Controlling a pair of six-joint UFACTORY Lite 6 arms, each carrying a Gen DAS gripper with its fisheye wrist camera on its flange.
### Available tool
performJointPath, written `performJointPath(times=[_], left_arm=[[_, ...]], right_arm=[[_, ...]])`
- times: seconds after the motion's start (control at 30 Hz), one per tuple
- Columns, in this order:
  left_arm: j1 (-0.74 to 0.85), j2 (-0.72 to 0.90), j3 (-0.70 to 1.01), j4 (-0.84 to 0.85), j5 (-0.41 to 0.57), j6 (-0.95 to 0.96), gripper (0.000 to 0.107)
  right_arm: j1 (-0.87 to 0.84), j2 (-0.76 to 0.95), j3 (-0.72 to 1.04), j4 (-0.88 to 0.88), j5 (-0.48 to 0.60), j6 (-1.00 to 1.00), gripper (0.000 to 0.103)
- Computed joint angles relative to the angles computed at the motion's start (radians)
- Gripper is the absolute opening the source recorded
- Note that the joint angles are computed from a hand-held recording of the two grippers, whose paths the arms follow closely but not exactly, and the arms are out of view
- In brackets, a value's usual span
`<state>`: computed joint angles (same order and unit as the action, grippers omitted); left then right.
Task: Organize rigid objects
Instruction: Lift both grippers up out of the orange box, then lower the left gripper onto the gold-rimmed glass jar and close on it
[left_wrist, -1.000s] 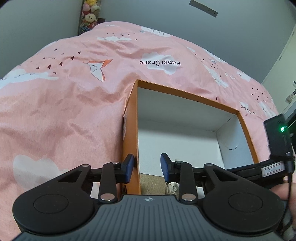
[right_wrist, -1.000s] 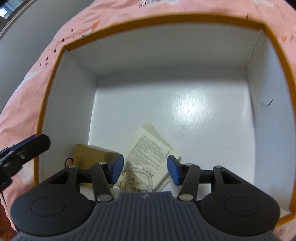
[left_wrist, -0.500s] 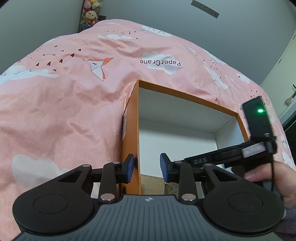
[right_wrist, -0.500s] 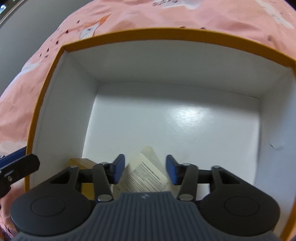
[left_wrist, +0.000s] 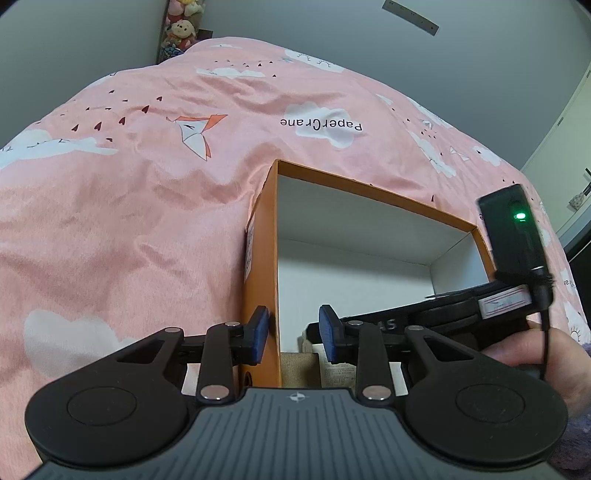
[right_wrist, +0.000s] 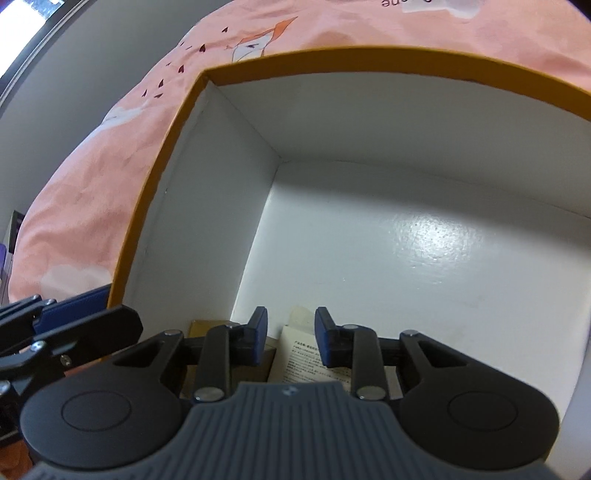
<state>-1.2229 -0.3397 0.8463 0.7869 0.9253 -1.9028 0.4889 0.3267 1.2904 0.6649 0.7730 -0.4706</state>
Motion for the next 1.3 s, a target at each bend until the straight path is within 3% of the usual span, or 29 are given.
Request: performJointPath(times=[0.03,0.1,0.3,0.57,0.7,0.87,1.0,1.17,1.3], left_arm=[[-0.001,0.002,0.001,0.001,0.001,-0.001,0.034],[-0.002,0.0,0.001,0.001,0.006,-0.001,0.034],[-0.009,0.016,0.013,0.006,0.018,-0.008,0.034],[-0.026,0.046,0.033,0.015,0.047,-0.018,0.034],[-0.078,0.076,0.067,0.049,0.127,-0.035,0.034],[-0.162,0.108,0.121,0.104,0.241,-0.058,0.034],[-0.257,0.123,0.16,0.168,0.333,-0.066,0.034],[-0.362,0.107,0.181,0.215,0.378,-0.087,0.034],[-0.443,0.121,0.197,0.219,0.424,-0.083,0.034]], right_arm=[[-0.003,-0.016,-0.011,-0.001,-0.002,0.009,0.029],[-0.02,-0.067,-0.043,-0.032,-0.014,0.044,0.041],[-0.06,-0.141,-0.129,-0.143,-0.026,0.166,0.041],[-0.041,-0.173,-0.214,-0.134,-0.057,0.152,0.034],[-0.021,-0.21,-0.225,-0.143,-0.081,0.182,0.033],[0.047,-0.47,-0.364,-0.205,-0.158,0.222,0.034],[0.077,-0.755,-0.517,-0.199,-0.214,0.24,0.041],[0.085,-1.042,-0.625,-0.277,-0.196,0.369,0.041],[0.098,-1.211,-0.665,-0.381,-0.083,0.483,0.041]])
